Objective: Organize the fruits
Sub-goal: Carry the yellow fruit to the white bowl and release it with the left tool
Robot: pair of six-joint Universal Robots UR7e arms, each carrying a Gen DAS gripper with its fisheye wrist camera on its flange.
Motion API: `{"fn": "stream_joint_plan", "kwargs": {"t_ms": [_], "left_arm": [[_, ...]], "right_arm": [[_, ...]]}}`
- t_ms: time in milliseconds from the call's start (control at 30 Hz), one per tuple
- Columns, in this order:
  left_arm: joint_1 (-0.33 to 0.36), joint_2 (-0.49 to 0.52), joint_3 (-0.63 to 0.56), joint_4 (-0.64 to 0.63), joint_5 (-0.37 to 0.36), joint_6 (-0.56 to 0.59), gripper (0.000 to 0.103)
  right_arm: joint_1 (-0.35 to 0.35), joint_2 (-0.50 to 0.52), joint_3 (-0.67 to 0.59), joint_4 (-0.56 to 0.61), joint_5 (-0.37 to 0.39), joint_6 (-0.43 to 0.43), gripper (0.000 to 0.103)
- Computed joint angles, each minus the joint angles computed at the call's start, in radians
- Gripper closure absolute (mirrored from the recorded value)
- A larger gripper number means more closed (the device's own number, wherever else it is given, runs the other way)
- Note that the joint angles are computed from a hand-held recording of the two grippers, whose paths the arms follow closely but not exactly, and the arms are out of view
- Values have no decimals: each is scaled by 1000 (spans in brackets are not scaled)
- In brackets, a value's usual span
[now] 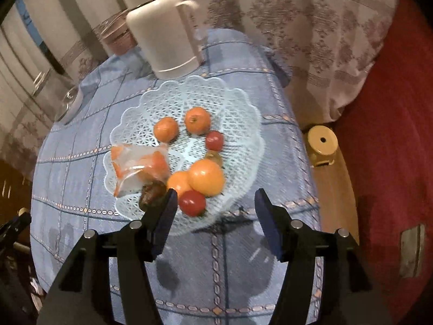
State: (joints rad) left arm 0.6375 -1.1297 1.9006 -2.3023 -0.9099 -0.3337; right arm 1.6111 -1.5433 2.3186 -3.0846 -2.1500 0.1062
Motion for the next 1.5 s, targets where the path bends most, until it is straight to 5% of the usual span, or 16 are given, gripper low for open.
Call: {"fn": "stream_joint_plan", "kwargs": {"t_ms": [867, 1500], "left_arm": [[-44, 346, -199, -99, -274, 234, 73], [0, 576, -431, -72, -222, 322, 73]], "right_arm": [[-32, -212, 171, 47, -2, 135, 42], [-31, -255, 195, 115, -4, 180, 42]]}}
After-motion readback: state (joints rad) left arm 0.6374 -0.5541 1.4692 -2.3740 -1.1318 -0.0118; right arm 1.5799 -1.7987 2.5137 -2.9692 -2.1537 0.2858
